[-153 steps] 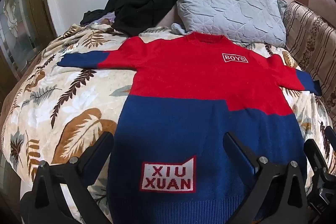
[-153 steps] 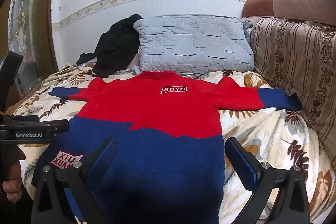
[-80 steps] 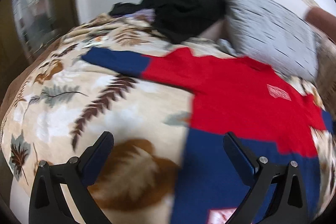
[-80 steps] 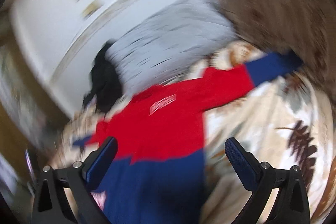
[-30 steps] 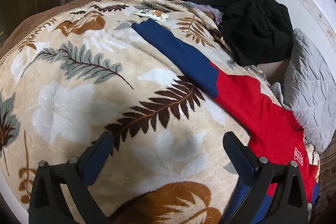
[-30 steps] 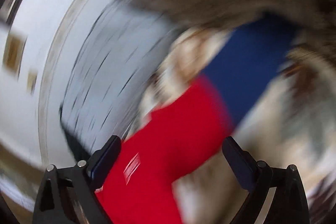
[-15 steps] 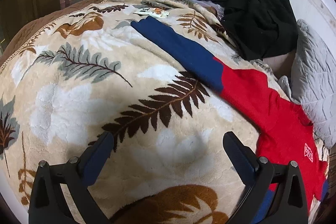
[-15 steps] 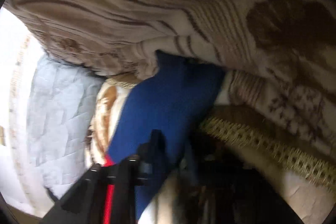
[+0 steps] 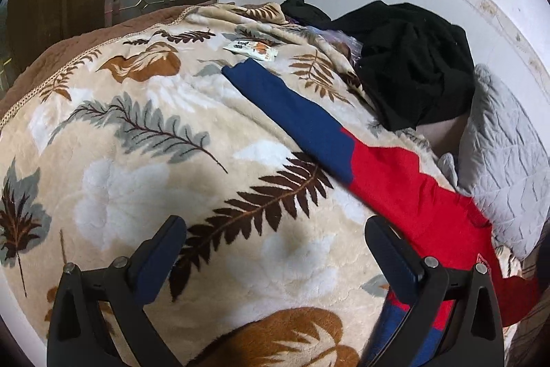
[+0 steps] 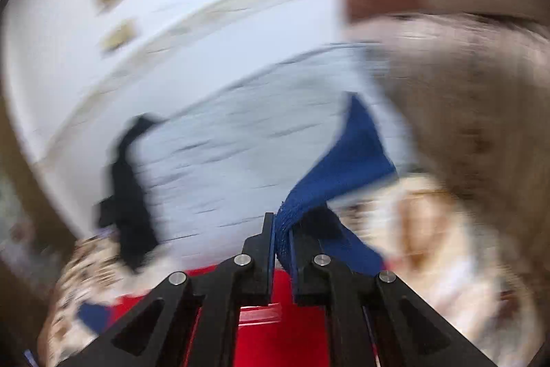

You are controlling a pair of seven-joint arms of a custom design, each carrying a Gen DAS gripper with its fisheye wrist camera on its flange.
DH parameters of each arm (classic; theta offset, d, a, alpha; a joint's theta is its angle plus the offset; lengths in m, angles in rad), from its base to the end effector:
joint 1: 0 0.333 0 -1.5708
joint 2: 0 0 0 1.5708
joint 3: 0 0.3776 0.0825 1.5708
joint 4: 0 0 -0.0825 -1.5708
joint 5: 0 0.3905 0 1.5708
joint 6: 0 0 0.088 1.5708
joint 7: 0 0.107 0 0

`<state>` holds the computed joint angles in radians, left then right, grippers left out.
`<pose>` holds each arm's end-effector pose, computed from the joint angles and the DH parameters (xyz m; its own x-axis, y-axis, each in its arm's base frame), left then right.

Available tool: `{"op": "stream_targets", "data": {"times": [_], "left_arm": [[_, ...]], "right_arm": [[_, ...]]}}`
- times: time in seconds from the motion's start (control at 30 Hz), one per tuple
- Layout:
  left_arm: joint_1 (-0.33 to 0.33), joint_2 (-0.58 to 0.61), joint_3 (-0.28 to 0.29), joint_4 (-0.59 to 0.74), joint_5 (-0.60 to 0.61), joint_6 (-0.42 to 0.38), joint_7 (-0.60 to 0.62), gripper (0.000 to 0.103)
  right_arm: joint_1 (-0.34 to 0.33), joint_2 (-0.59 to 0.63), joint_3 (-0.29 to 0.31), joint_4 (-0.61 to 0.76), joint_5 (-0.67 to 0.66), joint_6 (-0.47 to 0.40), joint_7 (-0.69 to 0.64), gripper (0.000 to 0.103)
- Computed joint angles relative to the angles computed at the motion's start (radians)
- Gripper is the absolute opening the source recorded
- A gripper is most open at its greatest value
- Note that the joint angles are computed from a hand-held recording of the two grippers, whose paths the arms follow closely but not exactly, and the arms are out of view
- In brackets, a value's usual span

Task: Fold small clothes
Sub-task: 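Fold the held sleeve across the sweater body with the right tool, release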

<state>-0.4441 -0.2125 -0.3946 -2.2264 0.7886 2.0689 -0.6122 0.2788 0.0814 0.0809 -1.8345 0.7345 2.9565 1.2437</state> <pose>0.3475 -0.3498 0.5330 0.7152 -0.6297 0.3034 -0.3441 -0.6950 -0.6313 0.6149 0.1810 0.6536 0.2462 -0.8816 -0.4027 -0.5777 0.2002 -0.7913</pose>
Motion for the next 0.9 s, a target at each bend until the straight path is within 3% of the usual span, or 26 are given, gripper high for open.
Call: {"op": "stream_targets", "data": {"times": [0.03,0.1,0.13,0.17,0.27,0.43,0.47,0.57,0.67,0.73,0.8,0.9], "left_arm": [[0.0,-0.005,0.002,-0.006,0.0,0.008,-0.006,0.103],[0.002,-0.01,0.005,-0.013,0.001,0.027,-0.012,0.103],[0.003,-0.009,0.004,-0.013,0.002,0.031,-0.013,0.103],[0.003,-0.008,0.005,-0.013,0.006,0.042,-0.006,0.103],[0.004,0.006,0.001,0.001,0.02,0.045,0.019,0.103],[-0.002,0.044,-0.003,0.03,0.102,0.112,0.055,0.103],[-0.003,0.051,-0.002,0.034,0.119,0.134,0.064,0.103],[-0.003,0.094,0.012,0.069,0.176,0.264,0.117,0.103],[0.008,0.156,0.036,0.135,0.206,0.454,0.16,0.103],[0.014,0.224,0.053,0.207,0.187,0.568,0.234,0.103],[0.019,0.332,0.067,0.313,0.107,0.677,0.381,0.103],[0.042,0.486,0.048,0.455,-0.106,0.716,0.627,0.102]], "right_arm": [[0.013,-0.004,0.016,-0.005,-0.004,-0.024,-0.026,0.012],[0.042,0.006,0.056,-0.013,0.021,-0.099,-0.111,0.026],[0.06,0.03,0.066,-0.005,0.011,-0.131,-0.128,0.061],[0.079,0.04,0.072,-0.02,-0.003,-0.153,-0.123,0.083],[0.106,0.064,0.074,-0.069,0.022,-0.159,-0.091,0.083],[0.095,0.012,0.085,-0.212,0.236,-0.033,-0.162,0.083],[0.096,-0.016,0.089,-0.254,0.304,0.003,-0.239,0.083],[0.106,-0.075,0.091,-0.332,0.521,0.061,-0.483,0.083],[0.132,-0.081,0.082,-0.358,0.637,0.114,-0.625,0.083],[0.14,-0.064,0.076,-0.363,0.626,0.108,-0.601,0.083],[0.133,-0.061,0.067,-0.353,0.681,0.071,-0.639,0.083],[0.116,-0.049,0.051,-0.353,0.684,0.012,-0.59,0.083]]}}
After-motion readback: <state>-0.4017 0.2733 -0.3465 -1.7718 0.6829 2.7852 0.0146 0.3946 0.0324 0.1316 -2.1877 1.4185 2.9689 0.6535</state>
